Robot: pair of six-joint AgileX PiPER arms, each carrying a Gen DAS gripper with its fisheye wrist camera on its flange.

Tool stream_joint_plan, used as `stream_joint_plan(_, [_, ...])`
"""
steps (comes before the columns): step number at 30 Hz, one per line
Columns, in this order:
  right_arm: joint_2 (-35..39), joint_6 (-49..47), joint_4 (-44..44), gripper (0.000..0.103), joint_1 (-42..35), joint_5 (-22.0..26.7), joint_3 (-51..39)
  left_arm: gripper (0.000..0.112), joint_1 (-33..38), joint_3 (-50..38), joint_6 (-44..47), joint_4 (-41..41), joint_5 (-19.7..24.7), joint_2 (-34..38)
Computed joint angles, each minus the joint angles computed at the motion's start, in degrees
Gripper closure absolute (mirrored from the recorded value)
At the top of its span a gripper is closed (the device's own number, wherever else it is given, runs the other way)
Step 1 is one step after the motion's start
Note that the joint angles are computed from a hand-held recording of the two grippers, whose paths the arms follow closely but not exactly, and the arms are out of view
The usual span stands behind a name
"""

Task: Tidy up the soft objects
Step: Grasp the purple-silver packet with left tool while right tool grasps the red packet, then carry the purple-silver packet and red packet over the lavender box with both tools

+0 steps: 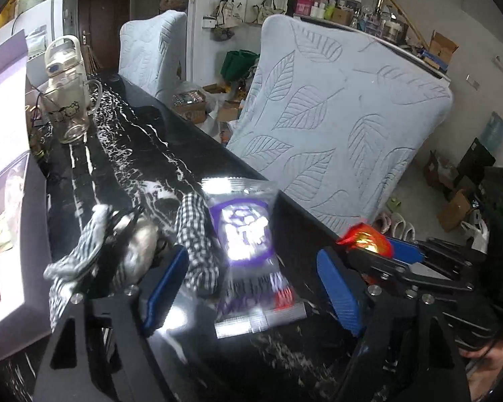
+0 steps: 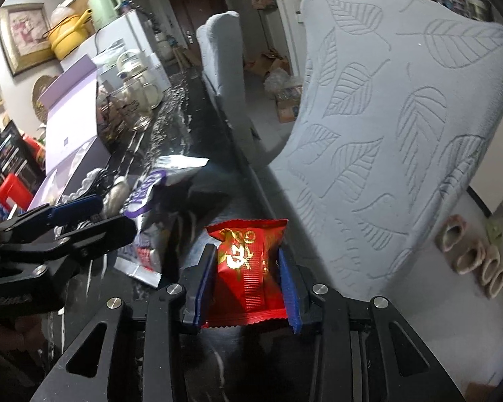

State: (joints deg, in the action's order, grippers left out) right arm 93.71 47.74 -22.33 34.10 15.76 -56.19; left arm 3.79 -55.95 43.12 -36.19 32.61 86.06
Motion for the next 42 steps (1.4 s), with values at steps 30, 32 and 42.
stream_joint_plan(30, [-6.50,1.95,-0.91,0.068,-0.22,-1.48,6.39,0.079,-5.18,4.47,-8.67,11.82,4.95,-4.42])
stream_joint_plan(32, [-6.83,1.96,-0.65,0.068,0.45,-1.84,6.99,0.079,-4.28,6.21,-7.74,11.17,6.22,-6.68])
stream_joint_plan(42, [-7.41,5.83,-2.47,0.068,6.62,-2.79,8.45,0.079,6.46,13.75,0.13,6.99,12.29,-15.97])
